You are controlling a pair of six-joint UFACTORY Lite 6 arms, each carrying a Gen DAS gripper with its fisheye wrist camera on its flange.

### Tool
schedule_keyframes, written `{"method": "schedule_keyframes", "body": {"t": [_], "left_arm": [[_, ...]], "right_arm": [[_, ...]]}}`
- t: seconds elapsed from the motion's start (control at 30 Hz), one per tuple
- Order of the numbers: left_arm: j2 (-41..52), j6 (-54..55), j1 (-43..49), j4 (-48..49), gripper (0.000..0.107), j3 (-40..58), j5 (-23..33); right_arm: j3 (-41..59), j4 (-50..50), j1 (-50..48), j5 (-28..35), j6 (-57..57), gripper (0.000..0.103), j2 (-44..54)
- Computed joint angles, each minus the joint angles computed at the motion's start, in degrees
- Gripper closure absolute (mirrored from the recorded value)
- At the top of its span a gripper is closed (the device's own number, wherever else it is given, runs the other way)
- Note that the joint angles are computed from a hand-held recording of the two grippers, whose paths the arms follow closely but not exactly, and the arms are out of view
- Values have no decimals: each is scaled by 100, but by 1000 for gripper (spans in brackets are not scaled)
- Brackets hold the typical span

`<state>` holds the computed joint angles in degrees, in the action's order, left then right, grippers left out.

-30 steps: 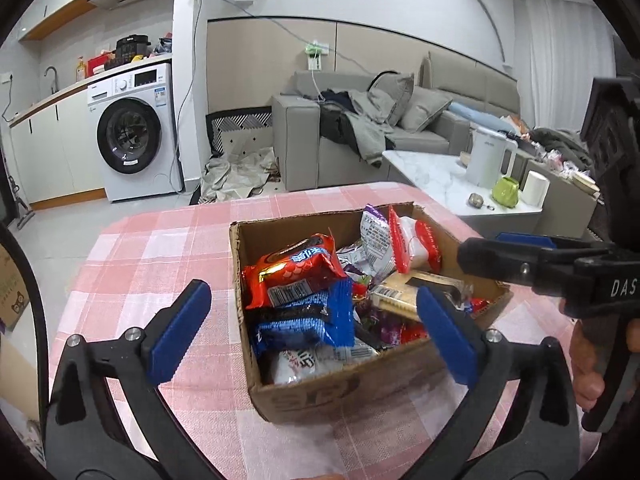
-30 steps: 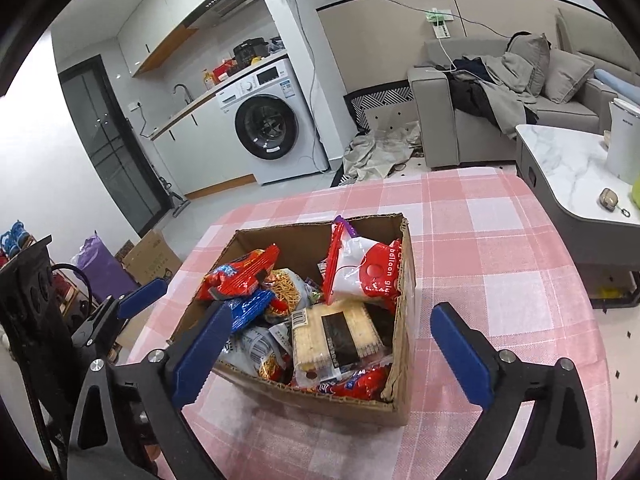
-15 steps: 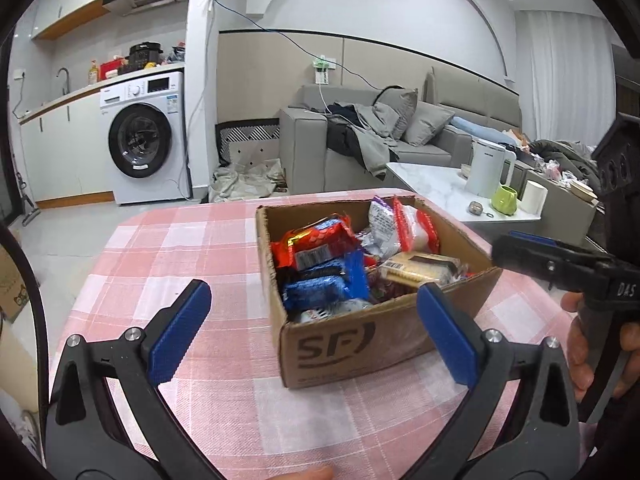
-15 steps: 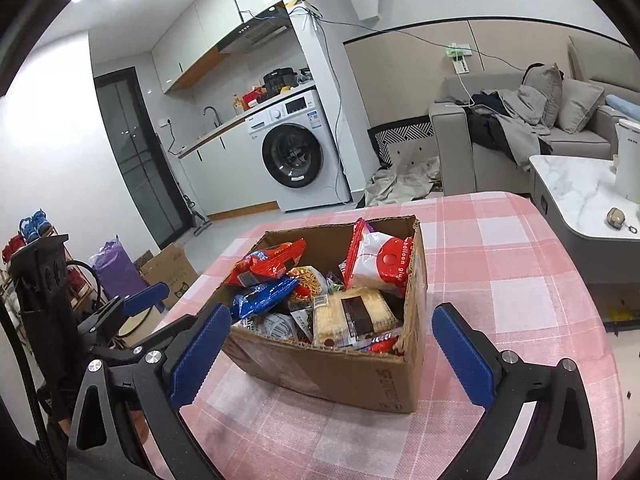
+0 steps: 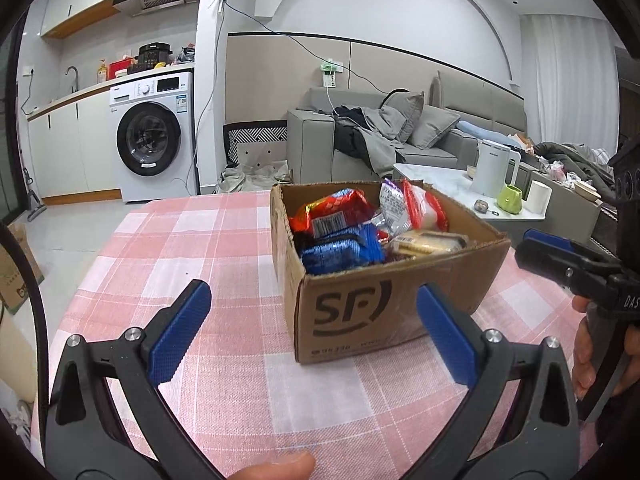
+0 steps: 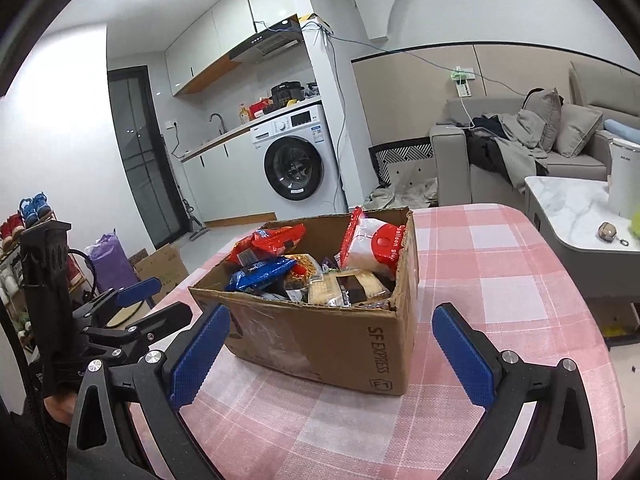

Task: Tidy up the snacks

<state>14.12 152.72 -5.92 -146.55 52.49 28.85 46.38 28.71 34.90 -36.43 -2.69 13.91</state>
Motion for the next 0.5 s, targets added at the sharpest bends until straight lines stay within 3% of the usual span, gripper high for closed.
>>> {"method": "schedule_keyframes", "body": {"t": [0.5], "left_arm": [[124,944,-146,-981,5,-376,469]], "right_arm": [[-307,149,350,-984,-228,0,218]]}}
